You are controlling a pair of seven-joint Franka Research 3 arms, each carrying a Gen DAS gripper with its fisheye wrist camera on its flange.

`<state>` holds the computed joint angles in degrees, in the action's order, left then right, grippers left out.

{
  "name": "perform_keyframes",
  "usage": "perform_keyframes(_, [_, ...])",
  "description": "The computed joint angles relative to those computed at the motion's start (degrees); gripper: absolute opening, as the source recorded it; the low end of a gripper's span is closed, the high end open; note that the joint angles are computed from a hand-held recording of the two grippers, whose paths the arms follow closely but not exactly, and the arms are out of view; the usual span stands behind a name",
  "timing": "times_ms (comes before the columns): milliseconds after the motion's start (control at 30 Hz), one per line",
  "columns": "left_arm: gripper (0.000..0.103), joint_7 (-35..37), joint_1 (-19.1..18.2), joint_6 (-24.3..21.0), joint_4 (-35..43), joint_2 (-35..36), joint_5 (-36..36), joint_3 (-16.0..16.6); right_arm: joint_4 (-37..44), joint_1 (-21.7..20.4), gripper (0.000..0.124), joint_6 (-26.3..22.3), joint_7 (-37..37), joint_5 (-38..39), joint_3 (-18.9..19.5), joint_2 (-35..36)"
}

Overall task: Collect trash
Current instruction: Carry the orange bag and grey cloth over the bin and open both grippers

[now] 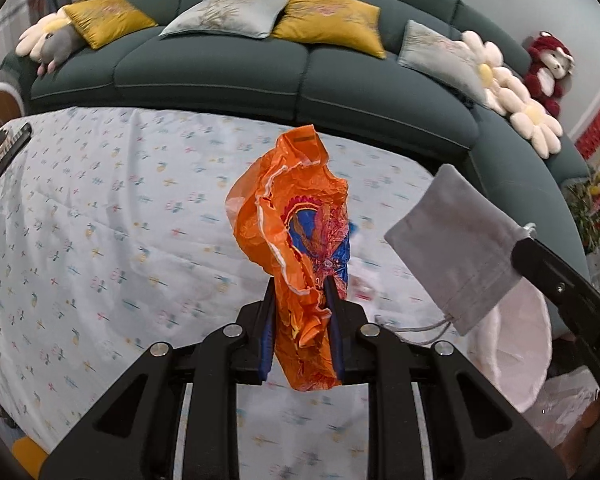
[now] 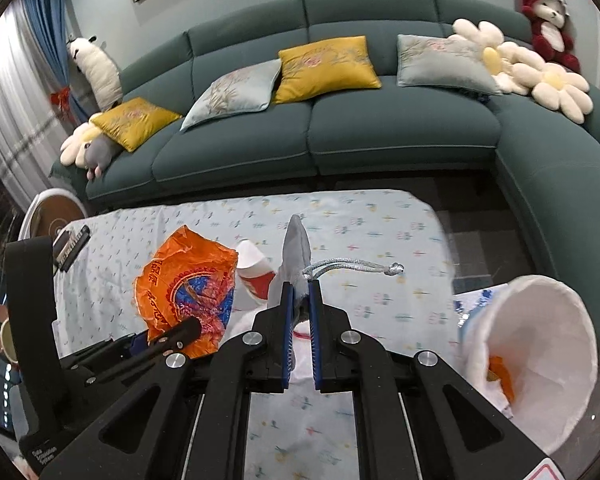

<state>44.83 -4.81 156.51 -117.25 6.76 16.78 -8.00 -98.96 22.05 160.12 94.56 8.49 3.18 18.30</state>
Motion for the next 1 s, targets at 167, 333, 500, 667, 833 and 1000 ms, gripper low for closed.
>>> perform_keyframes(167, [0.021,-1.23,-2.18,-1.45,2.22,0.49,1.57,-1.18,-5.84,-1.64,0.008,2.30,-0.04,1.09,-0.54,-4.57])
perform_keyframes(333, [0.021,-2.16,-4.72,-2.83,5.02,1.92,3.46,-2.12,-11.30,-3.65,0.008,3.98,1.09,0.67,-1.69,-8.53])
perform_keyframes(500, [0.021,-2.26,-7.51,-4.56,9.21,4.72,4.58,-3.08,-15.50,-6.03,0.008,5.01,2.02,-0.08,-2.53,-11.14])
perform_keyframes(667, [0.021,-1.35,-10.20,-6.24,13.92,8.41,4.89,-3.78,-18.54,-8.28,0.008,5.62,2.51,-0.47,-3.01,-12.81])
perform_keyframes(833, [0.021,0.35,-12.48,-7.80,18.52,12.29,4.43,-4.36,-21.17,-10.41,0.008,6.22,2.31,0.13,-3.44,-14.00])
perform_keyframes(1000, [0.021,2.66,-14.40,-9.69,23.52,16.34,3.33,-4.83,-22.95,-12.37,0.008,6.67,1.41,1.10,-3.94,-14.52])
